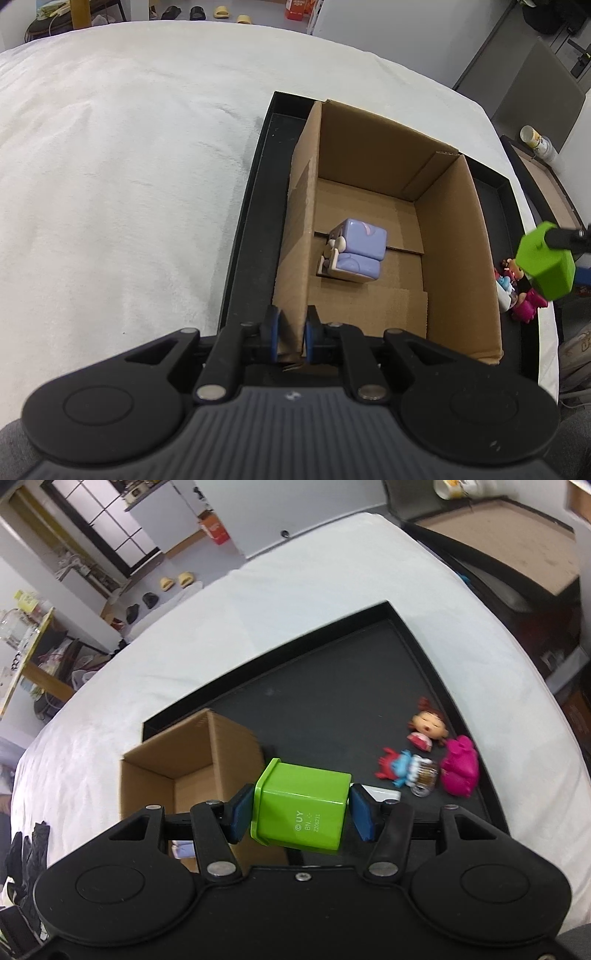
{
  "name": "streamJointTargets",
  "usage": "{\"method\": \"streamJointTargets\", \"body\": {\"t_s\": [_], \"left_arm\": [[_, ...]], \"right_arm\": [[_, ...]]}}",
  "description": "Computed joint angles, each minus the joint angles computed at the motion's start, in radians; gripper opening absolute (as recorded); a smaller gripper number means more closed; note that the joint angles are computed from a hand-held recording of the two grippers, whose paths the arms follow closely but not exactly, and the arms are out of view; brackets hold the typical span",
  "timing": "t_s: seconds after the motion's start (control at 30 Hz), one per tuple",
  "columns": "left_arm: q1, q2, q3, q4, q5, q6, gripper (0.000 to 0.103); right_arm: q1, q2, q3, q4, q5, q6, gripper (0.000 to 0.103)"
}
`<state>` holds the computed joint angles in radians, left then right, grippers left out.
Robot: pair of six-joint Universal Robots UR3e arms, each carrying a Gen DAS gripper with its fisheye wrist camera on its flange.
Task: Organize rigid objects
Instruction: 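Carry the lime-green cube with the right gripper over the box, then open the right gripper to drop the green cube into the box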
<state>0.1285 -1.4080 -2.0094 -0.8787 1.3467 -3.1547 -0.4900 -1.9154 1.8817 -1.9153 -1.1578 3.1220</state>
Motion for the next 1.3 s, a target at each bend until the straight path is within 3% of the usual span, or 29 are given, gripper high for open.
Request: {"method": "streamJointTargets", "body": {"t_s": [0.67, 1.1, 1.3], "left_arm": [[0.048, 0.020, -0.020, -0.017, -0.059, 0.049, 0.013], [0.052, 0.015, -0.012, -0.028, -0.067, 0.058, 0.014], [0.052, 0.014, -0.011, -0.029, -0.069, 0.066, 0.014]], "right_arm": [[0.347, 0.324, -0.286, -0.149, -0.069, 0.170, 0.054], [0.515, 0.502, -0.421, -0.169, -0.128, 0.137, 0.054], [0.517, 0.504, -0.454, -0.130, -0.085, 0.069, 0.056]]}}
